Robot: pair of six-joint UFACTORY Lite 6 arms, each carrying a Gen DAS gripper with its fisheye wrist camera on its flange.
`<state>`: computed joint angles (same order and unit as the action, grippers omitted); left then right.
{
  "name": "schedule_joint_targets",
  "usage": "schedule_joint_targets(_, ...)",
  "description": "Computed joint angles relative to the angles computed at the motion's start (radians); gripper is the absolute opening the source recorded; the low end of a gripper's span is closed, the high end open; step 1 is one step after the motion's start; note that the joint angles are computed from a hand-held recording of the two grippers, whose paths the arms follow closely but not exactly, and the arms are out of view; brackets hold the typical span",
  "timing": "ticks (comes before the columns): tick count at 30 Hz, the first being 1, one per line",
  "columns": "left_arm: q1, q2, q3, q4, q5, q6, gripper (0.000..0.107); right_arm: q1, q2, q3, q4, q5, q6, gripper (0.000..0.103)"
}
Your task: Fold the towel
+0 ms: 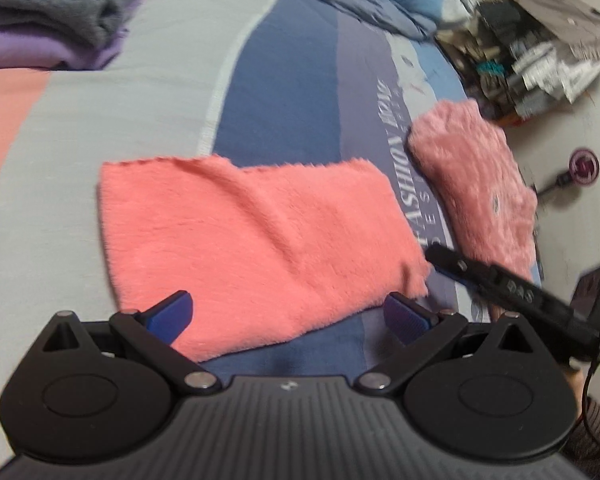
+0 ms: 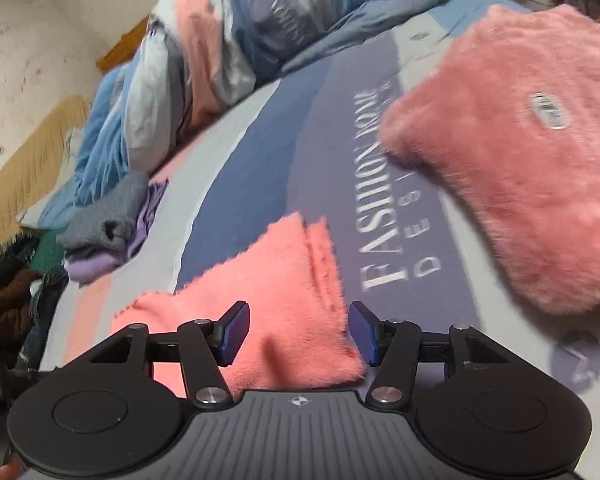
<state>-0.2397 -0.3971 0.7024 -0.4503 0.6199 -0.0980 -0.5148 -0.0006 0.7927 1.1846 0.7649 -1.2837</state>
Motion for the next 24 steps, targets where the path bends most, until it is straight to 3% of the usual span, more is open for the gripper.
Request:
schedule_joint_targets(1,-0.005,0.021,0.004,-0.019,-0.005,0.026,0.103,0.041,0.022,0.021,-0.051,-0.032,0.05,0.043)
schedule_joint_targets(2,-0.006,0.046,0.004,-0.047,-0.013,0.061,0.103,0.069,0.048,0.049,-0.122,-0.047,0.103,0.023)
schedule_joint_targets(3,-0.002,0.078,0.005,-0.073,-0.014,0.098,0.103,0.096,0.074,0.075,-0.189,-0.059,0.15,0.009)
schedule_joint_targets(7,-0.008,0.17,-0.005,-0.034,-0.019,0.086,0.103,0.051,0.049,0.096,-0.257,0.005,0.161,0.008)
schedule_joint_targets(12,-0.017,0.185,-0.016,-0.001,-0.028,0.088,0.103,0.043,0.059,0.089,-0.35,-0.088,0.202,0.006)
schedule_joint_targets(16,-0.038,0.184,0.032,0.063,0.012,0.048,0.103,-0.037,0.025,0.08,-0.198,-0.005,0.064,0.016)
schedule_joint_targets(17,-0.041,0.174,0.042,0.073,0.023,0.045,0.103,-0.034,0.011,0.076,-0.187,-0.006,0.062,0.024)
schedule_joint_targets(18,-0.042,0.158,0.048,0.071,0.029,0.047,0.103,-0.03,-0.003,0.073,-0.178,-0.008,0.061,0.04)
schedule_joint_targets(20,-0.024,0.13,0.052,0.009,0.038,0.104,0.103,-0.023,-0.016,0.058,-0.156,-0.025,0.101,0.055)
schedule_joint_targets(22,-0.003,0.131,0.06,-0.064,0.041,0.178,0.103,-0.048,0.014,0.044,-0.119,0.002,0.162,0.058)
schedule_joint_targets(24,-0.013,0.182,0.077,-0.032,0.035,0.154,0.103,-0.078,0.06,0.024,-0.08,0.047,0.239,0.058)
